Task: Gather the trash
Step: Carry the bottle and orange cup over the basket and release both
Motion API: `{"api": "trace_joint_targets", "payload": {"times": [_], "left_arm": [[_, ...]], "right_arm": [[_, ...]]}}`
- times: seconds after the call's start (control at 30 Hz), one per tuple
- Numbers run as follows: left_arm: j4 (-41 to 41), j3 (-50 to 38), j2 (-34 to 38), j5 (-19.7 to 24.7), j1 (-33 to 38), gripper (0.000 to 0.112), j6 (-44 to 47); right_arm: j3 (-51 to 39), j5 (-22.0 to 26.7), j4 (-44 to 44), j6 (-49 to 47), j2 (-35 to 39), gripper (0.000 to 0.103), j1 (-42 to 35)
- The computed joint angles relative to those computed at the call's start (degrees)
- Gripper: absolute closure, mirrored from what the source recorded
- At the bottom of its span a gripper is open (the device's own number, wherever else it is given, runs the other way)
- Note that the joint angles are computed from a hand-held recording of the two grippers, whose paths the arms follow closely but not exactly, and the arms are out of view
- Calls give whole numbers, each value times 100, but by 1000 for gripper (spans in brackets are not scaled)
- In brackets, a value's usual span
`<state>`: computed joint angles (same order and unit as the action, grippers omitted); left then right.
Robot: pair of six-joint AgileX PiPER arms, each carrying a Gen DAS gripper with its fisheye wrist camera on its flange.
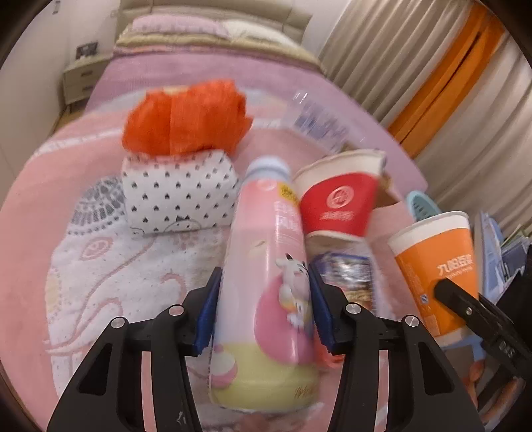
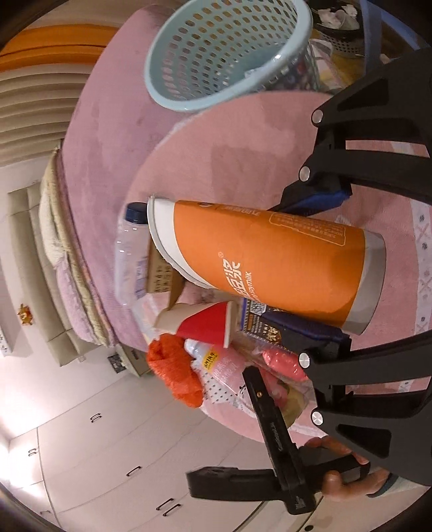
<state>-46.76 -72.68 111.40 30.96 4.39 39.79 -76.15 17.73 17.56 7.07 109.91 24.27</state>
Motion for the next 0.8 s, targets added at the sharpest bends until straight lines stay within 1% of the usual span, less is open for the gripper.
{"api": "trace_joint_targets", "payload": {"times": [0.07,0.13,0.2,0.37,0.47,0.53,0.63,0.67,0.7,0.8], "left_arm": [[-511,398,-375,-140,47,65,488],[-972,625,-621,-172,79,65,938],[-1391,895,-924,-263,62,65,1337],[-2196,1236,-1513,-416,-195,65,2019],[-2372,1150,-1621,-535,-525,65,2120],[-2506,989,-1540,-631,-818,65,2164],[-2614,635,-1270,-690,-1222,65,2149],[-2453,441,-1148,-736,-1409,65,1929],[-2402,332,-1067,-761,-1517,65,1851],[-2180,-136,-746,-864,-1963,65,1555]], "right_arm": [[144,-114,-110,66,-175,52,-46],[268,-219,-250,181,-346,52,-102],[451,-346,-188,90,-518,52,-170],[688,-538,-356,214,-838,52,-364],[865,-663,-870,668,-1057,52,-511],[1065,-774,-1165,915,-1256,52,-675],[1247,-838,-1070,751,-1453,52,-982],[1306,-856,-846,499,-1502,52,-1095],[1333,-862,-776,416,-1532,52,-1192],[1434,-880,-208,-185,-1607,52,-1646]]}}
